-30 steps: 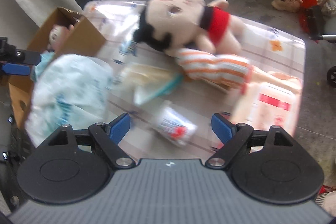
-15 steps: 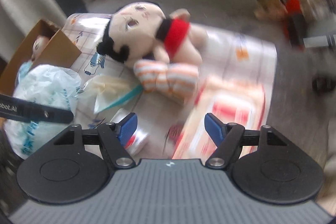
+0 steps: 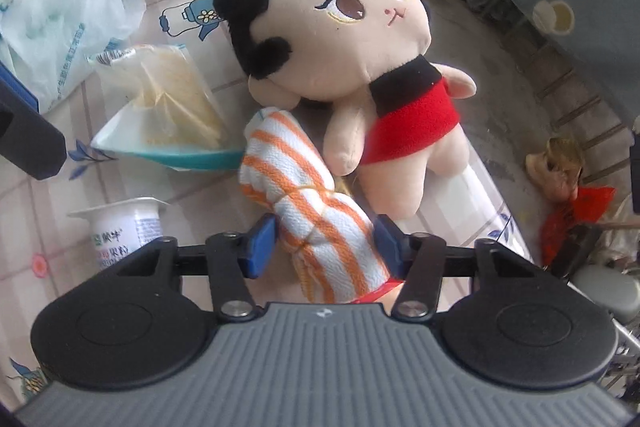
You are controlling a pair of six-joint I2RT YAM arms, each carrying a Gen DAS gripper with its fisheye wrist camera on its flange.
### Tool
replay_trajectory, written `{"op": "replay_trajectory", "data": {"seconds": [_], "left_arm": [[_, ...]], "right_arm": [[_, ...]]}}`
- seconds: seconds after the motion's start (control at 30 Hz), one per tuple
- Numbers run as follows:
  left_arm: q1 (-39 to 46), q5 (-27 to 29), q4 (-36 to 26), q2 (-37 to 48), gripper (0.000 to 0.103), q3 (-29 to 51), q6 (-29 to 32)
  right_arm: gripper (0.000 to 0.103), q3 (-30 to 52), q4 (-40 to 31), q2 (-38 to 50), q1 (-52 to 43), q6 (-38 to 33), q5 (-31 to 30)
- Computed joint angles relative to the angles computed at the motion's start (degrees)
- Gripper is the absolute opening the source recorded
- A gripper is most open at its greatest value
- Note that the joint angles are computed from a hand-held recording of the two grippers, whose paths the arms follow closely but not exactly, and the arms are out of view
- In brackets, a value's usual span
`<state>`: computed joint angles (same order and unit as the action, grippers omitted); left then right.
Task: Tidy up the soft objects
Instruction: 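Grasp the orange-striped cloth with the right gripper and pass it to the left gripper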
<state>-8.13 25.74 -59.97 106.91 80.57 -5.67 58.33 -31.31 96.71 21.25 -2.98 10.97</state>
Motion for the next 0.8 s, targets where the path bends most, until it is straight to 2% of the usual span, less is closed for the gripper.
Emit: {"op": "replay_trajectory", "data": {"seconds": [0.1,0.2,0.3,0.47,0.53,0.63,0.67,0.73,0.8], "left_arm": [[0.7,1.9,0.1,0.4,0.067,0.2,-1.2],[0.9,4.2,1.6,-0.1,0.075,-0.2,-2.4],[-0.1,5.4,2.7,0.1,0.077,-0.1,-3.3],[-2.0,7.4,3.0,2.4,0.077,1.0,-5.8],[-2.3,7.9,3.6,2.6,0.076,0.7,-7.2],[-2.1,9.1,5.3,1.8,0.067,-0.9,-9.5],[-1.9,9.4,5.5,1.5,0.058,-1.3,-9.7],[-1.6,9.4,5.6,1.1,0.050,-1.7,-10.1],[-1.3,8.5,5.8,0.4,0.032,-2.0,-10.1]], "right_arm": [[0.045,-0.6,-1.0,-2.2,-1.6,5.0,-3.6],[0.044,-2.3,-2.5,-6.3,-3.8,13.6,-9.8],[0.043,-5.1,-2.6,-10.8,-5.9,22.2,-15.5],[0.043,-14.8,2.1,-21.5,-6.5,39.9,-24.3],[0.043,-18.5,4.9,-25.7,-5.2,47.1,-26.1],[0.043,-22.9,9.1,-31.0,-1.9,57.6,-26.5],[0.043,-24.5,11.0,-32.5,-0.8,61.3,-26.4],[0.043,-27.2,14.7,-35.4,1.3,67.8,-25.6],[0.043,-29.1,17.4,-37.4,3.4,72.6,-24.0]]}}
